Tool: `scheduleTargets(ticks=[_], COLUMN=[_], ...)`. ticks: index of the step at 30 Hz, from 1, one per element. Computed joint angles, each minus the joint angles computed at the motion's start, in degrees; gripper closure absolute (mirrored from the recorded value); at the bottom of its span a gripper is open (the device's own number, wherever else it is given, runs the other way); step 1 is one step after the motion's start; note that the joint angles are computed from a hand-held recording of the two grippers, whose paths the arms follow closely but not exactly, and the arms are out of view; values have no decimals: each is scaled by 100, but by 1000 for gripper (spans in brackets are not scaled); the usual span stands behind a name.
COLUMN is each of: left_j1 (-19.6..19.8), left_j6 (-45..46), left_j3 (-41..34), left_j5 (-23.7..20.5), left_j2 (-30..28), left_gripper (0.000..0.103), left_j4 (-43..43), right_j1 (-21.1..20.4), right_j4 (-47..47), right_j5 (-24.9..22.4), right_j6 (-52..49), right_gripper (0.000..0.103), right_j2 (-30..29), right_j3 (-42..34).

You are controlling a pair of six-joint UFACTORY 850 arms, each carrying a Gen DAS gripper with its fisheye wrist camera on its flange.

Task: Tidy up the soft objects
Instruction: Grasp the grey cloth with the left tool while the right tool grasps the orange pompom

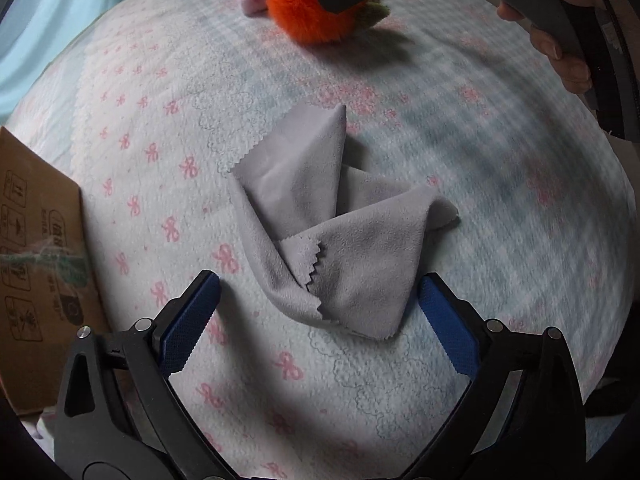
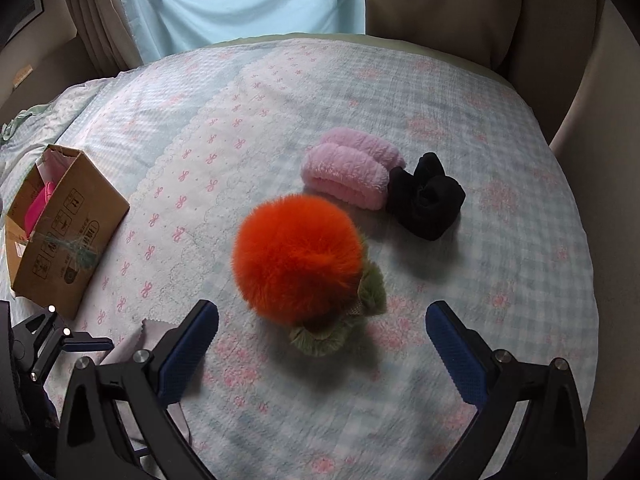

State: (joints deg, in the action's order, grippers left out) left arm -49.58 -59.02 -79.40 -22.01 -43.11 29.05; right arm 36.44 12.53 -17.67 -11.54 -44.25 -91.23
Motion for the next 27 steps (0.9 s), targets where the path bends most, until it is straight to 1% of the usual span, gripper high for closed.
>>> scheduleTargets(ticks=[1,5,6,8,9,10,12,14,15,16,17,19,20,22,23,27], left_j1=[14,70,88,101,110,119,127,111,119,135,158,219,252,306,325,352], left_j6=[-63,-56,4,-58,-68,-65,35,130,193,250,247,229,261,308,334,319], left_j3=[-47,-247,-311,-338,-336,-320,-323,-316,-344,-360,-367,-362,-352,-345,-335,-305], left_j5=[35,143,157,210,231,263,272,249,216,201,206,250,290,328,350,363], left_j2=[-33,-158,-202,-229,-230,-218,-190,-151,-153,-150,-143,-127,-118,-115,-106,-64], left_gripper=[6,20,21,24,25,28,39,55,58,63,71,78,82,85,86,87], left_j4=[113,367,351,429,416,382,252,189,143,75,39,-73,-175,-328,-403,-507], right_j1=[-11,-54,-63,-78,-92,-103,-114,-113,-106,-102,-104,-108,-112,-115,-119,-127], right_j4=[126,670,755,872,1033,1125,1289,1471,1488,1566,1674,1730,1739,1663,1670,1784], right_j5=[25,54,45,15,-8,-55,-100,-58,-19,20,43,48,19,-15,-14,27], right_j6=[-169,-801,-890,-968,-1087,-1137,-1242,-1385,-1397,-1465,-1555,-1566,-1552,-1431,-1417,-1484], right_gripper=[0,1,6,11,17,23,32,35,36,37,41,49,55,64,67,73], right_j2=[-64,-301,-351,-449,-496,-548,-613,-625,-633,-635,-638,-668,-696,-745,-756,-767], right_j3=[-53,-276,-329,-441,-493,-556,-628,-628,-634,-631,-630,-671,-710,-777,-790,-801])
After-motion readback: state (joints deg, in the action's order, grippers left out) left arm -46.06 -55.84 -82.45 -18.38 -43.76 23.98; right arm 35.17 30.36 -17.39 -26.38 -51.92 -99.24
